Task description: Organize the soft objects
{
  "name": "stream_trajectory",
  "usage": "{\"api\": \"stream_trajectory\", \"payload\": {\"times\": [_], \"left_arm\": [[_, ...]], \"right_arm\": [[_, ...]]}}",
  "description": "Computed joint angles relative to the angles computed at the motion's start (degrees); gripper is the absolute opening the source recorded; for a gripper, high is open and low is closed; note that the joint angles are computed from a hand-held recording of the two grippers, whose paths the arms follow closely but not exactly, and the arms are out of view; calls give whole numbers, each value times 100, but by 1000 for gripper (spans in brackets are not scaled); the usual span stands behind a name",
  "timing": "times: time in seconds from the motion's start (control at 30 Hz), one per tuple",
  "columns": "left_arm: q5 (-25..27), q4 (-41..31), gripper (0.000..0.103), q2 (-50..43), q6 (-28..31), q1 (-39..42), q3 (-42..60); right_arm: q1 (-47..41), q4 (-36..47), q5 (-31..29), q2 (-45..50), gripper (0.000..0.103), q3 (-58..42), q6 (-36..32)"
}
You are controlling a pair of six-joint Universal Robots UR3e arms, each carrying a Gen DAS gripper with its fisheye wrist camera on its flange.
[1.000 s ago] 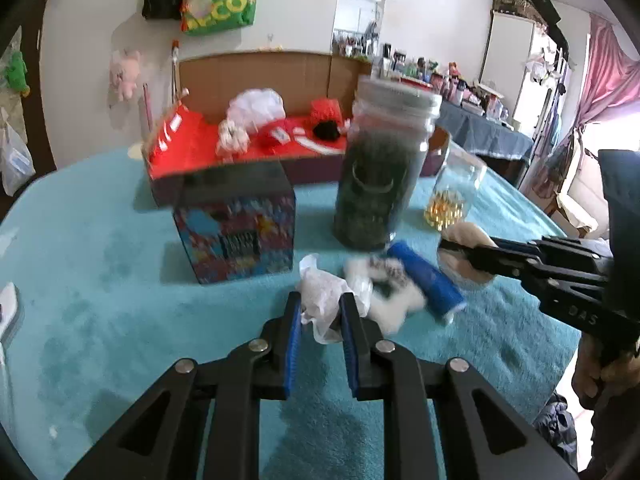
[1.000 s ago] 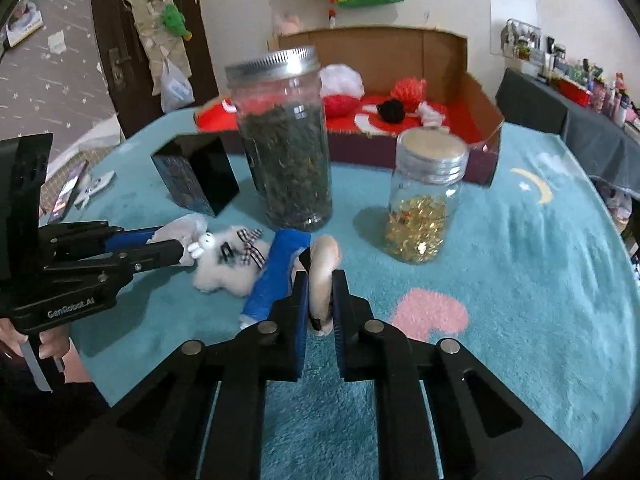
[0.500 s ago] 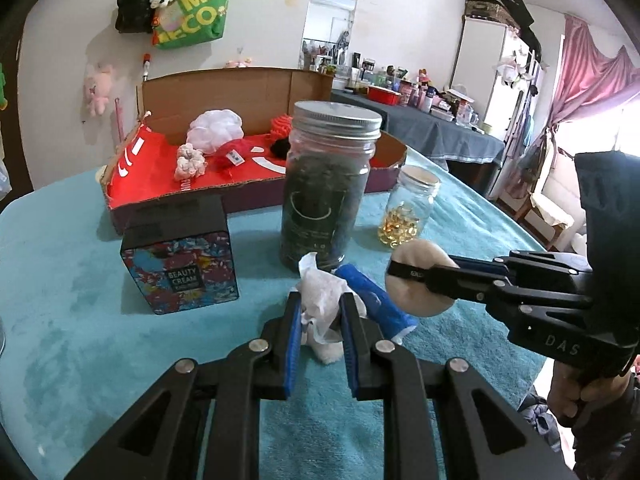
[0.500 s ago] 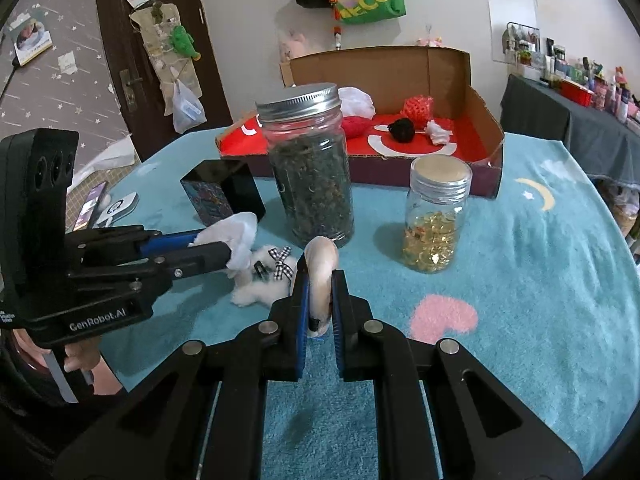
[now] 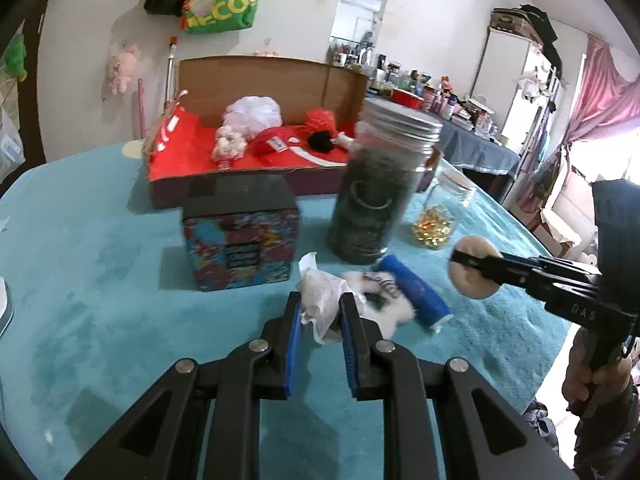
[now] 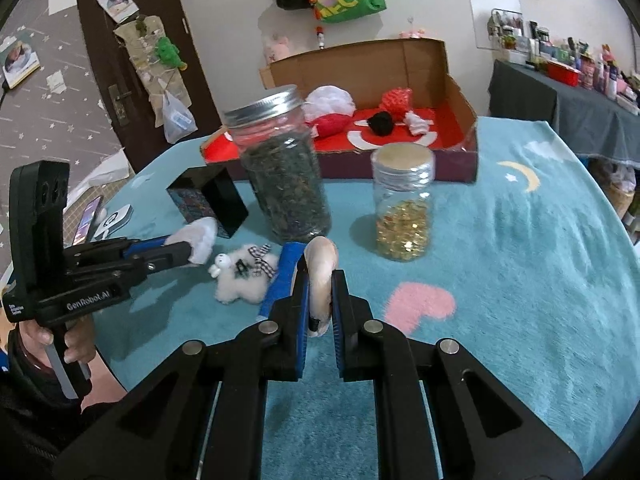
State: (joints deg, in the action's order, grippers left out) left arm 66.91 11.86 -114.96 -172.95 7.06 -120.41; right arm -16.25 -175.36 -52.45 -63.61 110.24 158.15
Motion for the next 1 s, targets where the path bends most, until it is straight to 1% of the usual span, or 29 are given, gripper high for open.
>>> {"api": "stream_trajectory", "payload": {"times": [0.2,0.43,0.53,0.73,1.0], "left_arm": [[18,-155,19,82,96,295,-103],[126,-551,19,238,467,666,-111],[56,-772,19,293,657,839,-27],[-77,-1315,19,119,1113,1081,568],[-251,-1959,19,-287,1522,1140,1535]], "right_arm": [[-182,85,-114,41,10,9,-57],[-405,309,-149,70,10,-189,-43],[-480,495,-140,154,10,-405,-32],[-534,816,-192,374,10,-932,21],[-498,1374,-391,757,10,-1864,-3]]}}
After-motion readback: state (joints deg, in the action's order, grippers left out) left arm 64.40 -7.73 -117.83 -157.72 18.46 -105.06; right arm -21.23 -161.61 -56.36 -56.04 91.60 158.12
